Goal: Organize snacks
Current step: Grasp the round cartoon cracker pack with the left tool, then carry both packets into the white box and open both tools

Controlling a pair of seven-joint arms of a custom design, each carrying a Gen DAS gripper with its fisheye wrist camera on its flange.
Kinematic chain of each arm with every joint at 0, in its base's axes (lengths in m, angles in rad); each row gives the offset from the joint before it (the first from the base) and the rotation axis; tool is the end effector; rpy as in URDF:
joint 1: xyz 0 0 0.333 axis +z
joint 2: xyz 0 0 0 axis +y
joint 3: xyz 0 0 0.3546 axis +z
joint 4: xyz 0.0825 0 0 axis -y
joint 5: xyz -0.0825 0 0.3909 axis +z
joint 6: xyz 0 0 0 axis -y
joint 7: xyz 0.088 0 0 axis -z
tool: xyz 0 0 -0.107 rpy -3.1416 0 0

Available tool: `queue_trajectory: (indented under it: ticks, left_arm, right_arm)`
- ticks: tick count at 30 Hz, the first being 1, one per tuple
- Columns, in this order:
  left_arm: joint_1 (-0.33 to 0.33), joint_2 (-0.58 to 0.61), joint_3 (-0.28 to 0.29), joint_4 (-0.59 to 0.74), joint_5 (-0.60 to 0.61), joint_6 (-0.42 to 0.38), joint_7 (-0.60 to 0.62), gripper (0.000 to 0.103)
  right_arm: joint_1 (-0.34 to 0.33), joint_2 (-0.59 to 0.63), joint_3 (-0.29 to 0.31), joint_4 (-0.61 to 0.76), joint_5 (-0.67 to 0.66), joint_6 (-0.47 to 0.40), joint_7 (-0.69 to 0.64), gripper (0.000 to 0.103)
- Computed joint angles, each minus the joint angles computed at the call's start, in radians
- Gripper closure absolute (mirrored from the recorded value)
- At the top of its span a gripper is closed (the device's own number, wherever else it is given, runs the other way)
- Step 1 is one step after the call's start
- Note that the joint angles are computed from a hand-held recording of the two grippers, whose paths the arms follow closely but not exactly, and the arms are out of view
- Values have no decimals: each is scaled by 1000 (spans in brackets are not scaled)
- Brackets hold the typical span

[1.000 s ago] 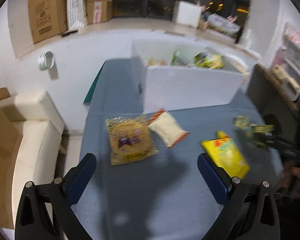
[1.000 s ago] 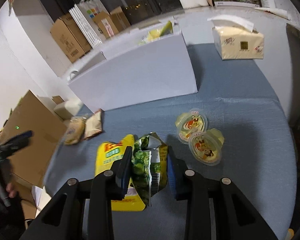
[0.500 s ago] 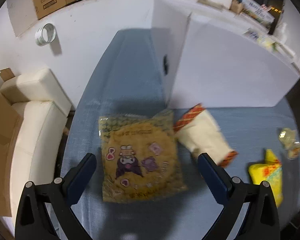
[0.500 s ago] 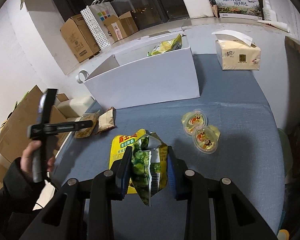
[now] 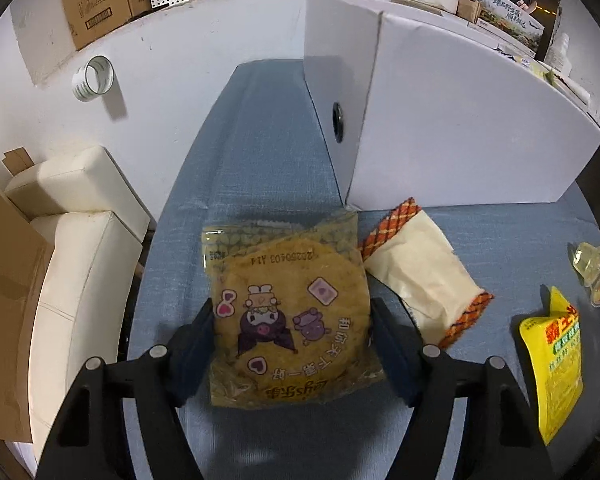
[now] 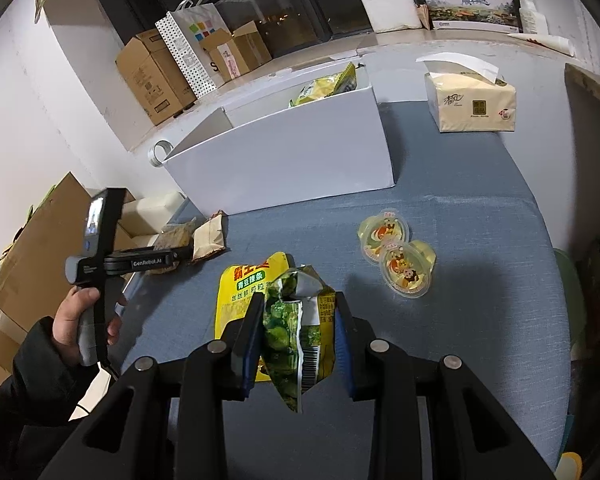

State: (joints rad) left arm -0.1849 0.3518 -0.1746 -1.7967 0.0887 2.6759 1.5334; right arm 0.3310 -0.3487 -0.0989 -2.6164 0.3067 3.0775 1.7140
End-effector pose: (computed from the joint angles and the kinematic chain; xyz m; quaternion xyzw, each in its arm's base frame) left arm 0.6606 -0.2359 0.4482 -0.5475 0.7942 -0.2183 0.1478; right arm 0.4396 0.0759 0.4922 -0.5752 0.7162 -0.1466 0.3671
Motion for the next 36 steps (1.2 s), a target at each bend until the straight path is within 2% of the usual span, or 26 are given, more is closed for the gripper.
queue_trajectory:
  ticks: [5, 8, 12, 15, 18, 19, 22, 24, 25, 27, 28, 30, 32, 36]
  left_arm:
    - [34, -68, -32, -78, -69, 68, 57, 26]
    - [63, -145, -64, -151, -151, 135, 137, 26]
    - [77, -237, -92, -216, -277, 181, 273, 26]
    - [47, -290, -76, -239, -292, 213, 303, 26]
    - [30, -301, -72, -215, -360, 219, 372, 26]
    - [25, -294, -73, -191, -389, 212, 399, 26]
    - [5, -266, -70, -114, -372, 197, 381, 26]
    - [4, -238, -81, -61, -399, 197, 408, 26]
    - [0, -221, -84, -32, -398, 199, 410, 26]
    - [-16, -172, -76, 48, -347, 186, 367, 26]
    - [-24, -150, -73, 83, -322, 178, 347, 26]
    - [-39, -89, -69, 176, -274, 152, 309, 26]
    - [-76, -13, -39, 290, -186, 113, 235, 26]
    - [-113, 155, -19, 541, -102, -17, 159, 26]
  right_arm:
    - [-5, 2, 7, 2, -3, -3, 1, 68]
    - [1, 1, 3, 4, -2, -3, -6, 68]
    - [3, 6, 3, 14, -3, -15, -13, 68]
    - [-3, 12, 8, 28, -7, -23, -21, 68]
    - [-7, 18, 10, 58, -12, -28, -37, 68]
    - [-14, 22, 16, 69, -18, -29, -39, 68]
    - [-30, 35, 27, 119, -45, -26, -59, 68]
    - [13, 52, -12, 171, -20, -21, -113, 68]
    - [11, 61, -8, 190, -21, -23, -125, 68]
    - [-49, 89, 40, 244, -71, -27, -111, 68]
    - [-51, 106, 39, 271, -75, -22, -121, 68]
    - [-15, 148, -1, 342, -28, -21, -178, 68]
    - [-12, 194, -15, 409, 18, -38, -222, 68]
    - [-119, 333, 35, 574, -61, -94, -131, 68]
